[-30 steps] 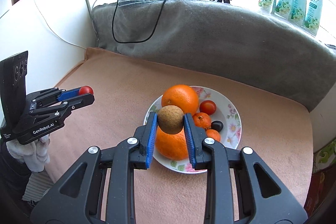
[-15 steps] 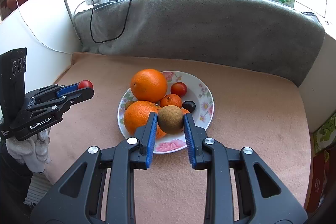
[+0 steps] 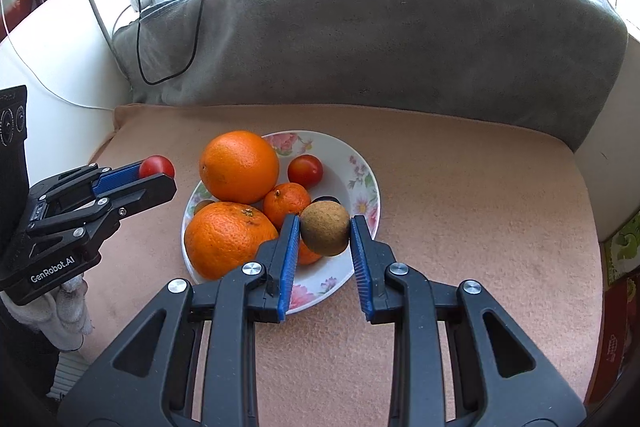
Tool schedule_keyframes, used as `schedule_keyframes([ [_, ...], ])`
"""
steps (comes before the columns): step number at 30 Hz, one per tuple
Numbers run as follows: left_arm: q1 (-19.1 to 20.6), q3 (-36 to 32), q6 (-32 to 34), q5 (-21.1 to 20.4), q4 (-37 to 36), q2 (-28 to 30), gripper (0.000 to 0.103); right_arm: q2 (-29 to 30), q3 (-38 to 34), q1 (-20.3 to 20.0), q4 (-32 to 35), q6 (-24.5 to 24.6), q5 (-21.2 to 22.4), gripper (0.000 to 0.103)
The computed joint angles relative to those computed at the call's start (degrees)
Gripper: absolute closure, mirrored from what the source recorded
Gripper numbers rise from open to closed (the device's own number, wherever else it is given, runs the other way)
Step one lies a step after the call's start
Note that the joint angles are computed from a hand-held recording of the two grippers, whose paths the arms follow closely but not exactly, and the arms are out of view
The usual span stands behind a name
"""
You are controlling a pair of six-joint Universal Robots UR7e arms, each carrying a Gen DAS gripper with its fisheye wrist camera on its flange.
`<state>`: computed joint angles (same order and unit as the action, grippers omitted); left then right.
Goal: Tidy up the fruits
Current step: 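Carry the brown fruit and red tomato over the plate with both grippers, then open both grippers over the plate and withdraw them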
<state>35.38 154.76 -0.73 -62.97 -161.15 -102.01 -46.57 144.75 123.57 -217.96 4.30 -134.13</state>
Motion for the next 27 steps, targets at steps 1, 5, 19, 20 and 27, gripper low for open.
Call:
schedule_keyframes([
  [1,-0.1,0.0,0.0,-0.1,-0.4,0.7,0.08,-0.1,-0.1,-0.7,-0.2,-0.5,0.4,0.076],
  [5,-0.6,-0.1,-0.2,-0.5,-2.1,3.1,0.08,-0.5,-0.3,-3.4,-0.8,-2.0,2.6,0.076],
  [19,-0.7,-0.3,0.2,-1.1,-4.9,6.9,0.08,-0.3,-2.2,-7.5,-0.3,-5.1,7.3,0.076],
  [20,-0.7,-0.4,0.3,-1.2,-4.9,7.1,0.08,-0.3,-2.2,-7.7,-0.4,-5.2,7.7,0.076],
  [27,-0.8,-0.4,0.2,-1.3,-5.0,7.4,0.08,-0.1,-2.1,-8.2,-1.1,-5.4,9.0,0.076],
])
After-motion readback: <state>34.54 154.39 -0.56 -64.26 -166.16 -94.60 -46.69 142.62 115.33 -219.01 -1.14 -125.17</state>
